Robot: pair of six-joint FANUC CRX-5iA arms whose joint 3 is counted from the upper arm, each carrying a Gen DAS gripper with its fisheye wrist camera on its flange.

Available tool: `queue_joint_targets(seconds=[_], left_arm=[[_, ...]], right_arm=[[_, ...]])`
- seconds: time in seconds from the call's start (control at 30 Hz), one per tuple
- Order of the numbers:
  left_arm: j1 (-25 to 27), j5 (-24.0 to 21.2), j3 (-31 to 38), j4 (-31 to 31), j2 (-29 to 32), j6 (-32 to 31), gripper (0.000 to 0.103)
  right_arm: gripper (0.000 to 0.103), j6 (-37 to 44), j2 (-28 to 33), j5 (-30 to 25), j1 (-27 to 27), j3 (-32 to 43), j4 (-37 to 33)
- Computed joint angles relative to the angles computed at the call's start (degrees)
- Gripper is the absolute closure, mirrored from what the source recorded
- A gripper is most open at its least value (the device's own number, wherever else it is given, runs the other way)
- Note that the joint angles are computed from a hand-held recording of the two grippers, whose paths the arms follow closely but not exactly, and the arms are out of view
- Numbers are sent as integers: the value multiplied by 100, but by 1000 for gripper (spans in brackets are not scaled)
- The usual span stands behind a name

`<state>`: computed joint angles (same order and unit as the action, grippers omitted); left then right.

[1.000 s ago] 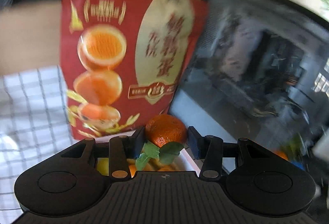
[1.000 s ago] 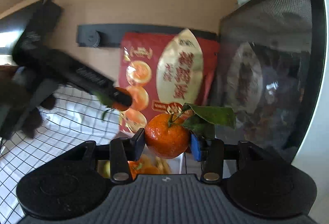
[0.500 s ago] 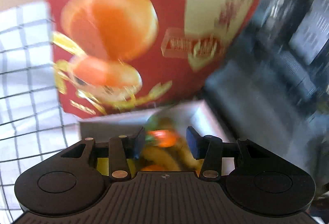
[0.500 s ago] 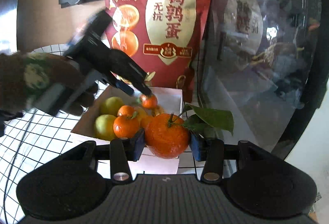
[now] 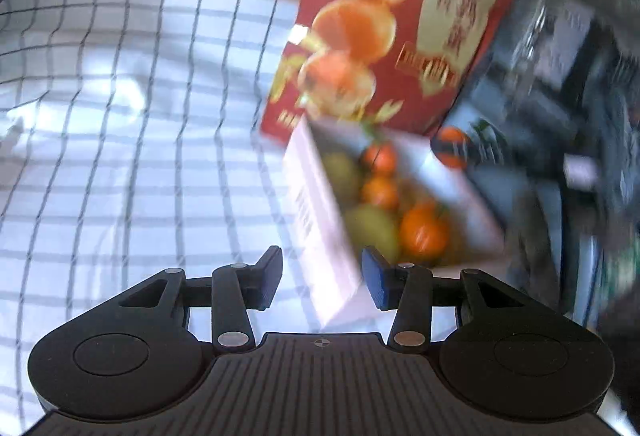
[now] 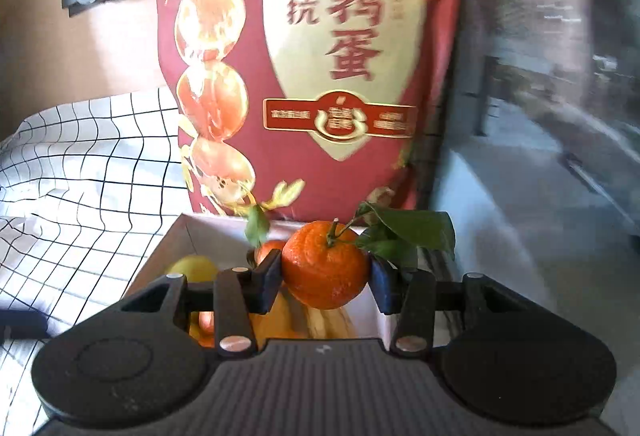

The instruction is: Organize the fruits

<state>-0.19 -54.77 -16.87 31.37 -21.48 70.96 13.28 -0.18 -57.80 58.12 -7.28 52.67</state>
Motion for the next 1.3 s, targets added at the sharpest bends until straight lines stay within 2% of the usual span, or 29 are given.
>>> queue_joint_targets(seconds=[0.1,0.23,0.33,0.47,0.5,0.63,0.67,0.77,0.9,1.0,1.13,1.17,1.23,1.3], left_arm=[[137,-181,-136,-276,-283,-20,54],[143,-248,-342,-644,-556,31,54],[96,-238,-533,-748,-755,53,54],[-113,-112,-697,-959,-937,352,54],[-152,-110,-720,-988,-972,426,54],[-350,-107,-826,-1169,-1076,696,54],[-431,10,-872,-1279,-1146,764,54],[-679,265,-912,-1626,-1215,931,54],[-948,750,-1078,-1973,-1326,1116,54],[-1266,796,-927,-2559,-1270,1521,54],[-1671,722,-685,-3287,-1153,2103,54],[-1706,712,-656,-3357,-1133,2219,54],[-1765,706,-614,-3464,-1099,2360,54],[-1739,728,-628,-3406,-1093,2312,54]], right_arm=[[56,342,256,7,-117,275,-251],[53,-62,17,65,92,-36,-20],[48,-421,-333,-12,501,-451,303],[40,-741,-661,-534,1280,-838,617],[35,-855,-695,-716,1489,-891,615],[33,-1223,-700,-1131,2090,-978,176],[33,-1269,-686,-1135,2163,-1002,40],[33,-1405,-613,-1123,2263,-1037,-343],[32,-1799,-571,-1105,2271,-1132,-405],[30,-1798,-469,-1221,2268,-1110,-332],[15,-1907,-295,-1487,2252,-1034,-286],[14,-1986,-297,-1504,2253,-1042,-290],[5,-1979,-249,-1611,2250,-1009,-293],[4,-2181,-195,-1820,2294,-954,-337]])
